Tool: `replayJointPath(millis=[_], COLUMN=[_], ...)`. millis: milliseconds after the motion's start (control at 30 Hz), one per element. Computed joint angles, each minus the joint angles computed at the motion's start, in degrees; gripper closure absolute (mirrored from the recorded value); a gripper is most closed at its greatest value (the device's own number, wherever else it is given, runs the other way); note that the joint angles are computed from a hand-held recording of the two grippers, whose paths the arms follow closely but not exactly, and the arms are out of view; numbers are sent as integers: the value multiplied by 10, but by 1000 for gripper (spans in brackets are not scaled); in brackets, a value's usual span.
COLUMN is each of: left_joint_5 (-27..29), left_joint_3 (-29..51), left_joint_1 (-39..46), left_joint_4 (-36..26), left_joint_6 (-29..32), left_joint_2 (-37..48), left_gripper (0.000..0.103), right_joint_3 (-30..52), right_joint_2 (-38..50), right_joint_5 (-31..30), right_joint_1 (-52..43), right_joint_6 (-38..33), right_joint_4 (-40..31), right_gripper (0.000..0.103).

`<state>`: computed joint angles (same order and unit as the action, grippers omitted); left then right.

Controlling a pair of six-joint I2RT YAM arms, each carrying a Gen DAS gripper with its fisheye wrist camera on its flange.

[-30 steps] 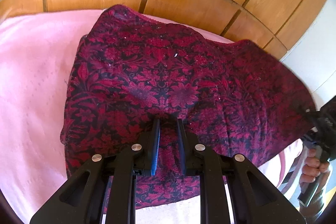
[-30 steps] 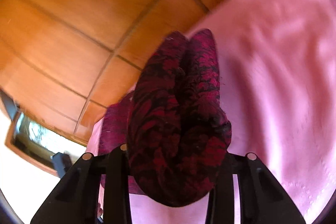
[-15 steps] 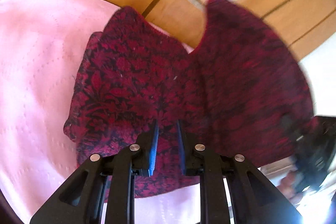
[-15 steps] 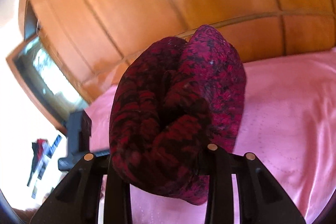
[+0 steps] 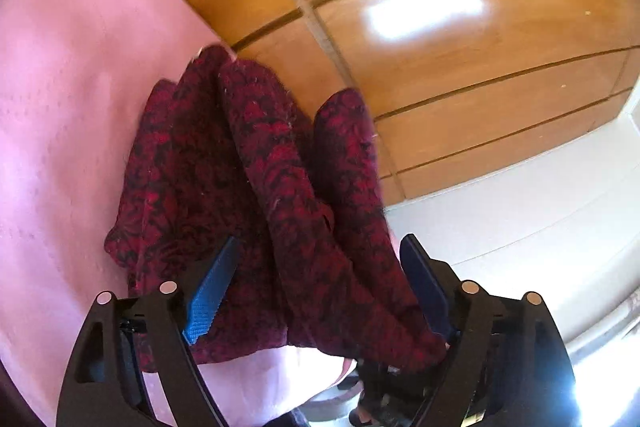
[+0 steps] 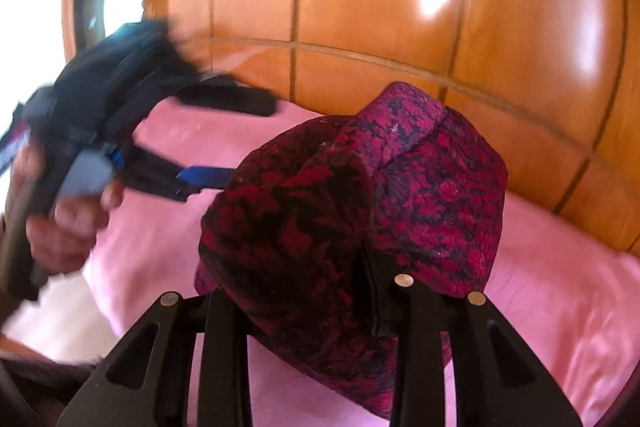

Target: Fold small clothes

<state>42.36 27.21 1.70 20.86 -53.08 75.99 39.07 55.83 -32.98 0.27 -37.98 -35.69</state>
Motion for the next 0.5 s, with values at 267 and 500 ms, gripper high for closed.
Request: replayJointPath(millis=[267, 500], left_joint_5=[-35, -200], left_joint_3=[161, 321], left_joint_1=[-55, -148], left_joint_4=[-176, -374], left_joint_6=[101, 231], left_joint_2=[93, 139], left_gripper=[21, 59], right_joint_3=[-133, -173], right_joint_2=[-124, -154], right_joint_5=[93, 88], right_joint_1=[85, 71], right_joint_6=[-95, -117], right_joint_4=[94, 131], right_gripper=[73, 73])
